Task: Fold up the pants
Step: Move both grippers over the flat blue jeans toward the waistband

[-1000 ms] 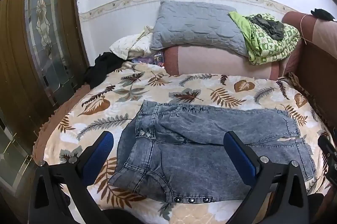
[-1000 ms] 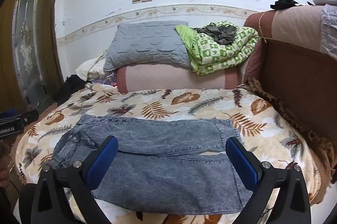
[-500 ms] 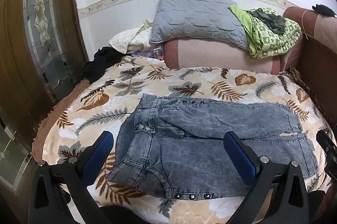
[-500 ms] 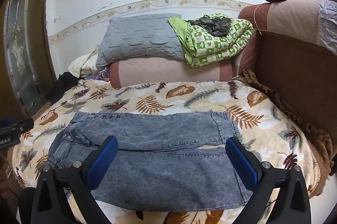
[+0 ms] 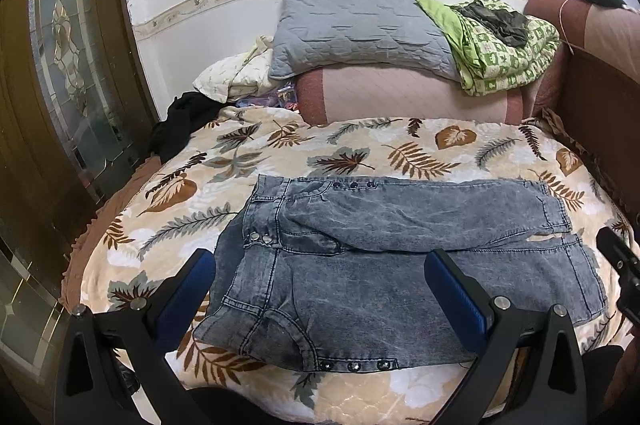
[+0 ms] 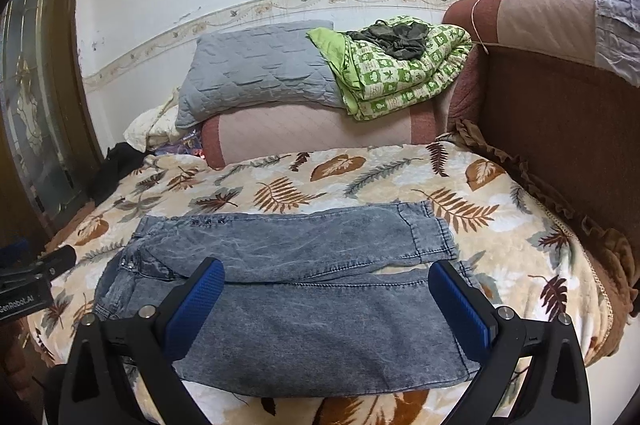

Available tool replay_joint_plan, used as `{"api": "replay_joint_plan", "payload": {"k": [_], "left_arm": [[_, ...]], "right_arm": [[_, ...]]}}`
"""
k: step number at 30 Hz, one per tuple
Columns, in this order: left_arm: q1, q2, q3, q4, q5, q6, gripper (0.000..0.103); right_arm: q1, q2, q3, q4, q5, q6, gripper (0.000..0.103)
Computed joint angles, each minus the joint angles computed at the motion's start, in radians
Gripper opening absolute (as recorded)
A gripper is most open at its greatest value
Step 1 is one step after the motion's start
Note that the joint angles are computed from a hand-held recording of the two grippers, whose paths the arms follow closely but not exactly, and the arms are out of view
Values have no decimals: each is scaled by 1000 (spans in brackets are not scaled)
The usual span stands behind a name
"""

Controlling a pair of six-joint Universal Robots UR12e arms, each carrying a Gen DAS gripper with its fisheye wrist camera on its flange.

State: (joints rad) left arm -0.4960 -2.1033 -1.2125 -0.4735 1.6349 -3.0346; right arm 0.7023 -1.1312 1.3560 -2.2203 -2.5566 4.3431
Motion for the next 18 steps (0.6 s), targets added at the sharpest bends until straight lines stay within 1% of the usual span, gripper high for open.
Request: {"api": "replay_joint_plan", "payload": {"k": [6, 13, 15, 18], "left_arm": [[2, 0, -2, 6, 2, -2, 103], [4, -7, 6, -11, 6, -7, 103], [6, -10, 10, -22, 2, -6, 103], [13, -20, 27, -61, -7, -10, 103]], "right_arm": [[0, 3, -1, -7, 7, -8, 103], [-3, 2, 2, -4, 16, -1, 103], [-5, 1, 2, 3, 18, 1, 103], [-8, -2, 6, 23, 20, 12, 103]]}}
